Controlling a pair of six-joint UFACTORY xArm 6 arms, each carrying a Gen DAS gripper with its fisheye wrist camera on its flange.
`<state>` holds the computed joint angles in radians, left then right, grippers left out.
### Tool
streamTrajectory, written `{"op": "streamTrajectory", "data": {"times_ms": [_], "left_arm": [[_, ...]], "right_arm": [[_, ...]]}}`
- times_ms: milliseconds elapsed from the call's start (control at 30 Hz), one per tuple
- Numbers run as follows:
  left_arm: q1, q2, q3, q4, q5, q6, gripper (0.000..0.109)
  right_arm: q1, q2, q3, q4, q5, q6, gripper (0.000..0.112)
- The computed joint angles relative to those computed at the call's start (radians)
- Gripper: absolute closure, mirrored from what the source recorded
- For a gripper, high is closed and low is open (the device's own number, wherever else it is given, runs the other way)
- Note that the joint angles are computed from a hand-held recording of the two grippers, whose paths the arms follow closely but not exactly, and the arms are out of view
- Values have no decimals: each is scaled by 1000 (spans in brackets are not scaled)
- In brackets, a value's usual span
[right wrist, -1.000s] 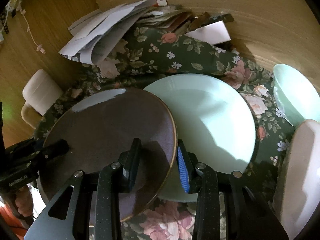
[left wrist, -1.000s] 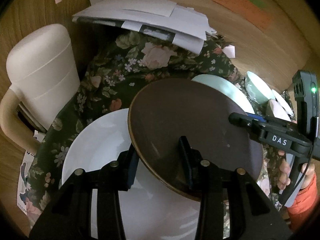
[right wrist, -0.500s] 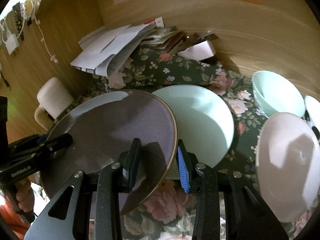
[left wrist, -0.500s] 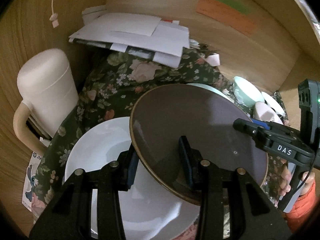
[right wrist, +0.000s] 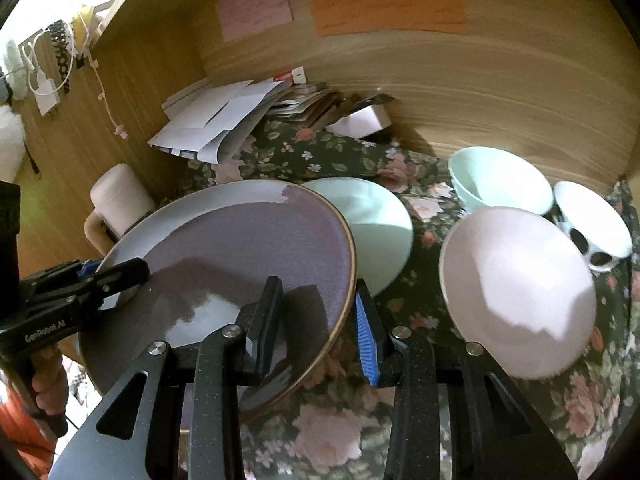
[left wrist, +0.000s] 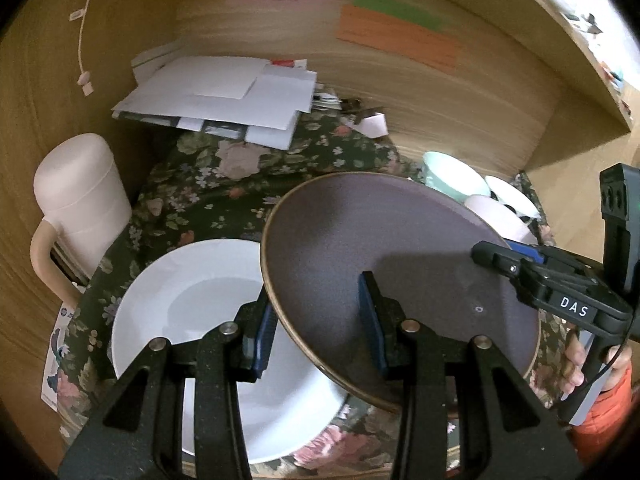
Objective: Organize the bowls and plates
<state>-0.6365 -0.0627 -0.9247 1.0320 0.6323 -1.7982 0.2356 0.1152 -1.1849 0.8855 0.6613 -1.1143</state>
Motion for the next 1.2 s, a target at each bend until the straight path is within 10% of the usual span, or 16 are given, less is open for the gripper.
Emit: {"op": "streamTrajectory", "data": {"times_ms": [1200], "left_arm": [[-76,243,-153,-117,-136,94,69]], "right_arm": [[-163,-67,171,-45,-26,19,81]]}}
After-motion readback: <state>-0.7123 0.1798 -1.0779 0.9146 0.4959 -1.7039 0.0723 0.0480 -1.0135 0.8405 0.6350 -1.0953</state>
